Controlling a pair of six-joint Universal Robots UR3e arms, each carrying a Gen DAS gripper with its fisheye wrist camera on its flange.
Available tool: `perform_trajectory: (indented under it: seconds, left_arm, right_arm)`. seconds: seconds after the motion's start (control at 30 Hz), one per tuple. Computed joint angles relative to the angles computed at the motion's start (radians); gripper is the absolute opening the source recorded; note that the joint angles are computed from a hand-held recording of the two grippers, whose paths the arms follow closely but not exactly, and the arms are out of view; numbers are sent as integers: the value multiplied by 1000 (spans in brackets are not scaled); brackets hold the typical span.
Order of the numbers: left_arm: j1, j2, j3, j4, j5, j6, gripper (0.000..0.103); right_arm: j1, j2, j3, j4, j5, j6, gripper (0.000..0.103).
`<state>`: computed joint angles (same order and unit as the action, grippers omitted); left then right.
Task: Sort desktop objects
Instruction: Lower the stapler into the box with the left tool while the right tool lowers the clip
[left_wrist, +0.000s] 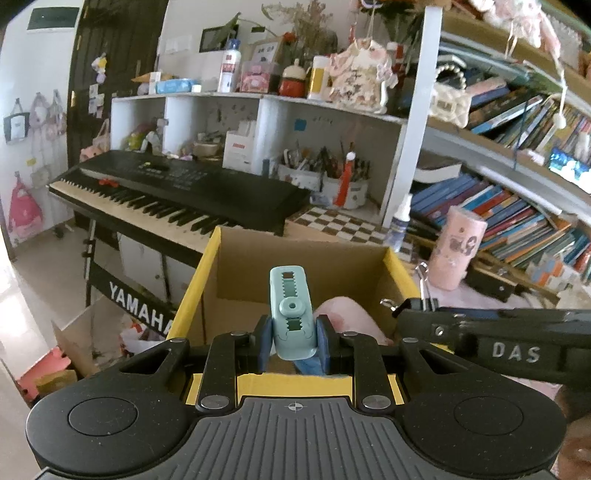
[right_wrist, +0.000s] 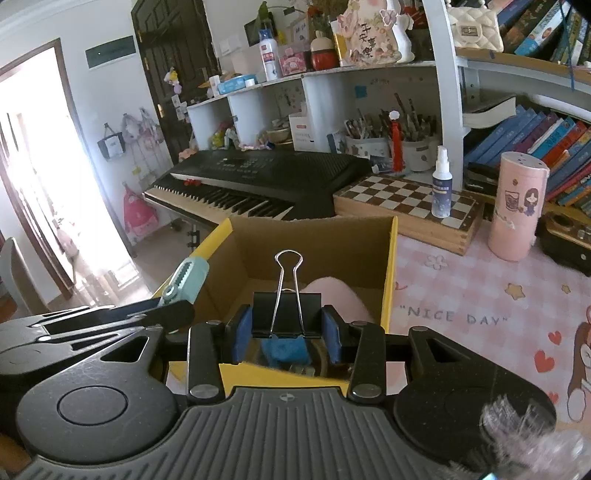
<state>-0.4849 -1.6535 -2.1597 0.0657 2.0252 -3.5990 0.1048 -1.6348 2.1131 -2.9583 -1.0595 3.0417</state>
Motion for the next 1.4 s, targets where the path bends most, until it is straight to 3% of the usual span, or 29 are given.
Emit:
perform_trajectory:
  seconds: [0.77,1.23,1.4]
  left_arm:
    - [111,-186,212,-235,-131,86,23]
    - [123,-235,256,-266,-128,80,23]
    - [118,-240,252,-250,-117,73,30]
  right_arm:
    - [11,263,-253,118,23,-105,38]
    - [42,363,-386,210,4,-168,38]
    - [53,390,-423,242,-6,-191,38]
